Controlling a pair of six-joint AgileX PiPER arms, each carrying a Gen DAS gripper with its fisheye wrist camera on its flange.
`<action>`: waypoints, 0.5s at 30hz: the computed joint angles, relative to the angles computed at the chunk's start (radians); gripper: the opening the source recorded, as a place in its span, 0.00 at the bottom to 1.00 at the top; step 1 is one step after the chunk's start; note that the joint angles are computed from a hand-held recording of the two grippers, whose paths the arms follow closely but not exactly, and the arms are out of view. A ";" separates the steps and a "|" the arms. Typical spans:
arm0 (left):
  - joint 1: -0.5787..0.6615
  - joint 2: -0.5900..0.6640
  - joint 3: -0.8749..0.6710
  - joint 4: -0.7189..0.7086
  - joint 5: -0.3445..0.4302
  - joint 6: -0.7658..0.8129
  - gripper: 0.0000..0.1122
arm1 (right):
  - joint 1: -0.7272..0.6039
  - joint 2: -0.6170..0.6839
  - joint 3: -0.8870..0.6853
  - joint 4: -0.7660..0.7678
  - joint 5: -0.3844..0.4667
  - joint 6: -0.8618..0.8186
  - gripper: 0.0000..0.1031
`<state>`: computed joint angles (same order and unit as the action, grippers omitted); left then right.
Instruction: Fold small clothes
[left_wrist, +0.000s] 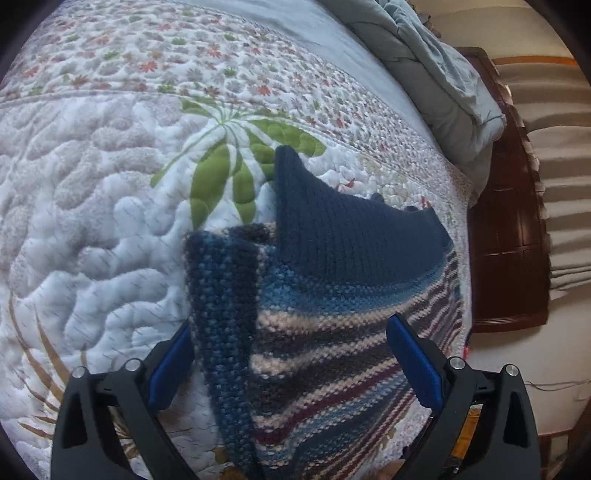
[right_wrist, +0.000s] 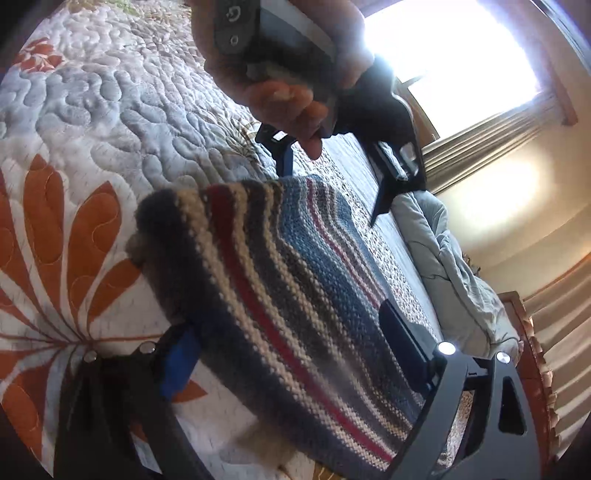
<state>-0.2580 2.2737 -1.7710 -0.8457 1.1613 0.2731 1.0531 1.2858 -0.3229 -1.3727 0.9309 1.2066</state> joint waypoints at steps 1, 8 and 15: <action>-0.004 0.010 -0.018 -0.001 0.000 -0.010 0.88 | -0.025 0.022 -0.009 -0.020 -0.012 0.015 0.87; -0.021 0.074 -0.105 -0.026 0.000 -0.023 0.83 | -0.104 0.087 -0.057 -0.071 -0.036 0.049 0.85; 0.007 0.056 -0.050 -0.009 -0.020 0.008 0.56 | -0.109 0.137 -0.072 -0.109 -0.043 0.105 0.81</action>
